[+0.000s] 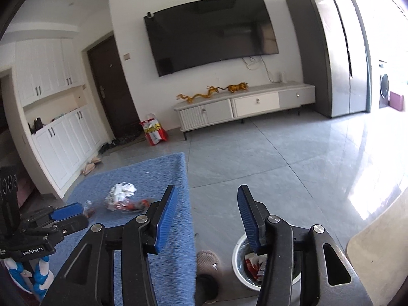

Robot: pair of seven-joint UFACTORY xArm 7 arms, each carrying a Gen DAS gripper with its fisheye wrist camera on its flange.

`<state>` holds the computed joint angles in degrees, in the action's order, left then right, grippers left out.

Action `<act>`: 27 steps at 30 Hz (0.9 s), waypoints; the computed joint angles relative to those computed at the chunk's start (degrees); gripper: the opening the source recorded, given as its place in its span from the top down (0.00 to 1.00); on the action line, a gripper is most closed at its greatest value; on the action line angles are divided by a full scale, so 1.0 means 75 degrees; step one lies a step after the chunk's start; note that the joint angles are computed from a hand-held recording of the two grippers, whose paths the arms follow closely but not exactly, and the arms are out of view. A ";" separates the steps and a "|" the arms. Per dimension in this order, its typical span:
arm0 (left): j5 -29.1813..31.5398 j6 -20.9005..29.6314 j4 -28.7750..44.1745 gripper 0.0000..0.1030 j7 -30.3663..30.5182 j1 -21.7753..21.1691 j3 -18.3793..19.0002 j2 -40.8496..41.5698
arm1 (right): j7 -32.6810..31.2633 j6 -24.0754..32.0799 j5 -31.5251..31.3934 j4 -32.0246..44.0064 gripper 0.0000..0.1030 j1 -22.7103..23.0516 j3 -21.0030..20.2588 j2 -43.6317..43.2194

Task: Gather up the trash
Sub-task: 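Move both tools back to the remaining trash on the rug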

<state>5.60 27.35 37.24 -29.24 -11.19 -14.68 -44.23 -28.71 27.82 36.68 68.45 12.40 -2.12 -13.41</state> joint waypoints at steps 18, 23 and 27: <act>0.1007 0.3513 -0.2461 0.40 0.0212 0.2781 0.1329 -0.5678 | 0.1322 0.0544 -0.1468 0.0487 0.42 0.0718 0.1168 0.0793; 0.1131 0.3975 -0.2710 0.40 0.0349 0.3350 0.1603 -0.6246 | 0.1716 0.0729 -0.2029 0.0731 0.42 0.0901 0.1431 0.1149; 0.1211 0.4335 -0.2859 0.40 0.0519 0.3705 0.1959 -0.6653 | 0.1945 0.0876 -0.2314 0.0941 0.42 0.0994 0.1538 0.1479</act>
<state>14.68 59.86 15.80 -25.35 16.60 0.01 -94.13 -14.13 34.39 19.33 75.51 19.85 9.42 -2.32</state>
